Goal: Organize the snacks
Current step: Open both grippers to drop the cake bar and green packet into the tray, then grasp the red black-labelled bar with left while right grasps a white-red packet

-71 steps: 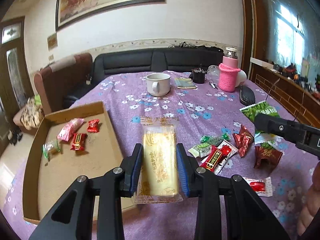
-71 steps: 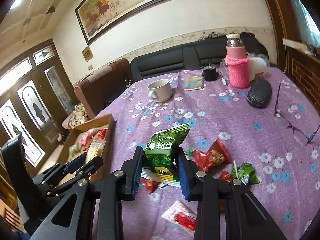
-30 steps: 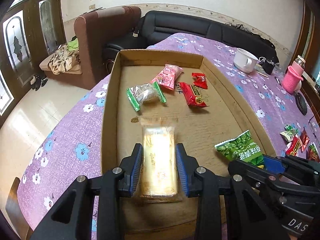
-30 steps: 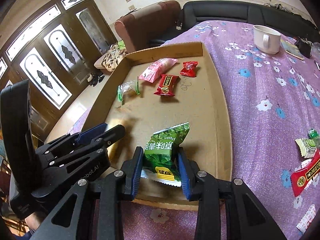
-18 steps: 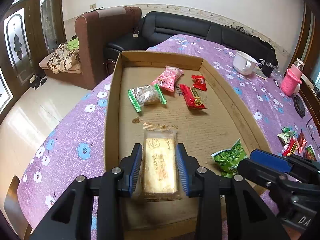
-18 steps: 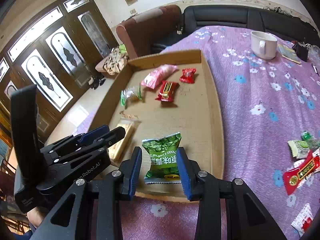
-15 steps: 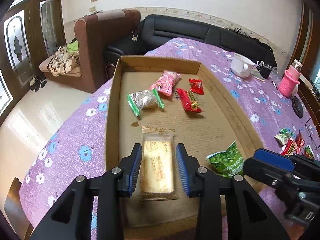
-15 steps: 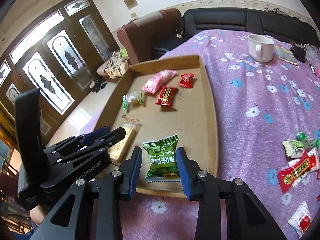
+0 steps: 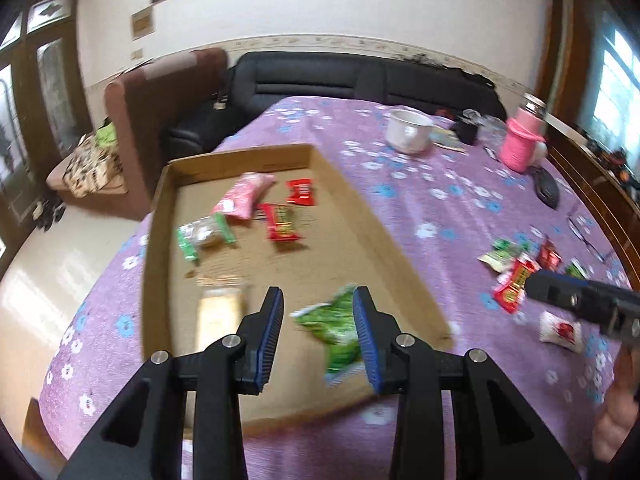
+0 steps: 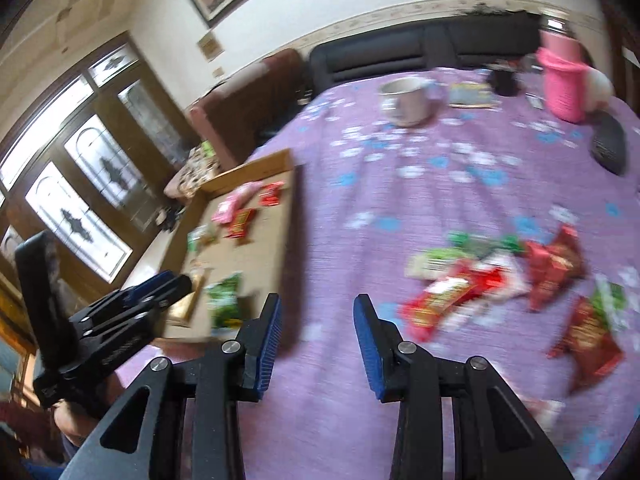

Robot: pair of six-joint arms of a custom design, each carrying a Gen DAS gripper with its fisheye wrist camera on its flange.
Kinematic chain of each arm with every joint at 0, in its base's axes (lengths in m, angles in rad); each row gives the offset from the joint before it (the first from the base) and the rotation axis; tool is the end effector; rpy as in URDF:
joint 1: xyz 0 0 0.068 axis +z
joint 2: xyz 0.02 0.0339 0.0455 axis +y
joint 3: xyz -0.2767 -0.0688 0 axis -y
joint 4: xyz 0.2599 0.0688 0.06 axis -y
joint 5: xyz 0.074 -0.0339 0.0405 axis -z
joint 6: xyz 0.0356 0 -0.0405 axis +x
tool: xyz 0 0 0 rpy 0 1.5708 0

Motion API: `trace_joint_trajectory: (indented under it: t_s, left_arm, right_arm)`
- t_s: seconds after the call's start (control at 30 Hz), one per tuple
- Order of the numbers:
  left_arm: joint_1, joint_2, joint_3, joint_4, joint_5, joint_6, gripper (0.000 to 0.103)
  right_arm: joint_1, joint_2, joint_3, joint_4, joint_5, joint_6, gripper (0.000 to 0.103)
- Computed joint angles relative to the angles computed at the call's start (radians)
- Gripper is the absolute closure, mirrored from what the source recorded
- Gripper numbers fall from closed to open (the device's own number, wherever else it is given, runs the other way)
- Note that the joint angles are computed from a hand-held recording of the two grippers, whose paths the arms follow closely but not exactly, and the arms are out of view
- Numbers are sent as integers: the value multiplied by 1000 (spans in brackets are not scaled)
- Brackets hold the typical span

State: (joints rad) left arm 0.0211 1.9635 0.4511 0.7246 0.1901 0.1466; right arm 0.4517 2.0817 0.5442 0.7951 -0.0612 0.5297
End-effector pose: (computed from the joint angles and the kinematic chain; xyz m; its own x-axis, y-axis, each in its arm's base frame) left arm 0.2779 -0.0009 0.0360 -0.6846 0.1290 -0.7174 0.2149 0.9762 -0.0295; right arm 0.2731 0.1349 0.0231 -0.7655 0.1892 -0.6150 -0.1036 0.9071 0.4080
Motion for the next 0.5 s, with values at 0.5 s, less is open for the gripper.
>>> trace_joint_trajectory:
  t_s: [0.5]
  left_arm:
    - [-293,2,-18,-35,-21,24,57]
  right_arm:
    - [-215,85,-105,-25,-143,-204,53]
